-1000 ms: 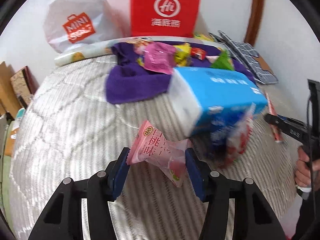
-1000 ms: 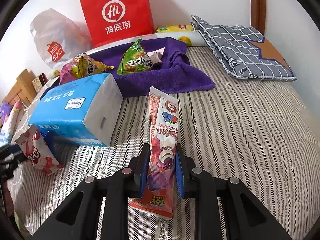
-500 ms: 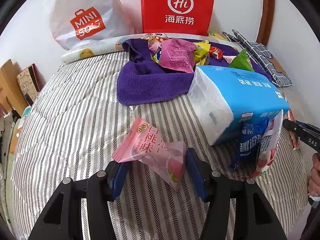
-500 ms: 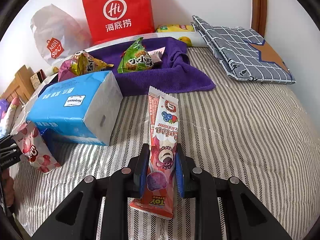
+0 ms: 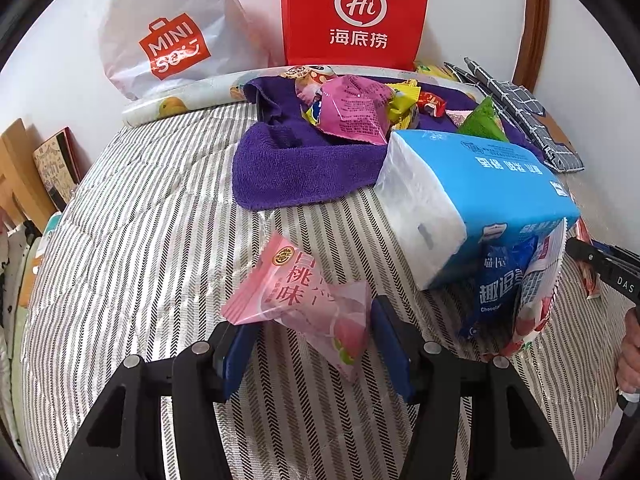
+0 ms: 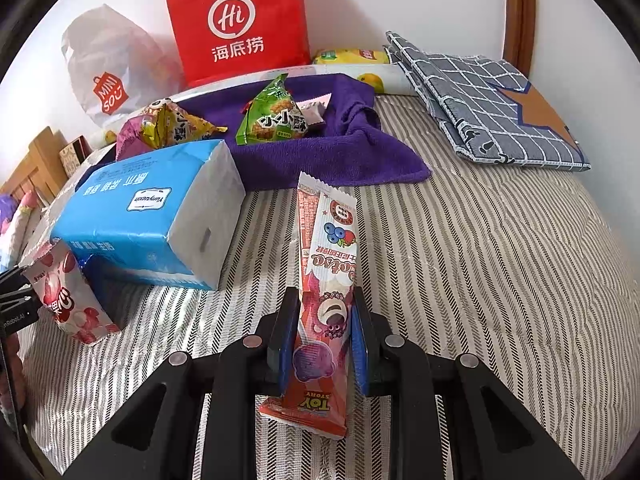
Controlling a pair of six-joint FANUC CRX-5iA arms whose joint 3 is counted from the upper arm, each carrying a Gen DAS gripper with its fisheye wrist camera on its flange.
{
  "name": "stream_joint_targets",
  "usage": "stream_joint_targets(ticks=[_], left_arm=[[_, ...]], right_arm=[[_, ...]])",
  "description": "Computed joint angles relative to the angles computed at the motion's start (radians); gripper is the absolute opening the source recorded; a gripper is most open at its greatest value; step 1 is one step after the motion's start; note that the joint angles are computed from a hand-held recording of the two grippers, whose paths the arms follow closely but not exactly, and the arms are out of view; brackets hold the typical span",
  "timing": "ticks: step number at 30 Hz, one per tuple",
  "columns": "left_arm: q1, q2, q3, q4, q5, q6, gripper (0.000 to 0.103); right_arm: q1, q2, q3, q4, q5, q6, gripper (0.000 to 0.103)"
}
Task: Organize snacks
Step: 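Grasp the pink peach packet with the left tool while the right tool holds the stick snack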
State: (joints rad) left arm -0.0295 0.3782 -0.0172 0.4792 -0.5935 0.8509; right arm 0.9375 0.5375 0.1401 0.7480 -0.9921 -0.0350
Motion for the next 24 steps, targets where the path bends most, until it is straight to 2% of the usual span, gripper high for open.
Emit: stream_joint_targets(ticks=[11, 14, 17, 24], left_arm=[[0.002, -0.002, -0.002, -0.007, 0.009, 0.022, 0.048], [0.0, -0.004, -0.002, -0.012, 0.012, 0.026, 0.038], [0.0, -0.005, -0.004, -0.008, 0.013, 0.025, 0.036], [0.015, -0.006, -0.027, 0.075, 0.011, -0.019, 0.033]], right_arm=[[0.0, -0.001, -0.002, 0.001, 0.002, -0.003, 0.024], [0.0, -0.003, -0.005, 0.002, 0.008, -0.007, 0.024], [-0.001, -0.003, -0.005, 0.002, 0.009, -0.007, 0.024], [-0.003, -0.013, -0.023, 0.009, 0.031, -0.025, 0.024]])
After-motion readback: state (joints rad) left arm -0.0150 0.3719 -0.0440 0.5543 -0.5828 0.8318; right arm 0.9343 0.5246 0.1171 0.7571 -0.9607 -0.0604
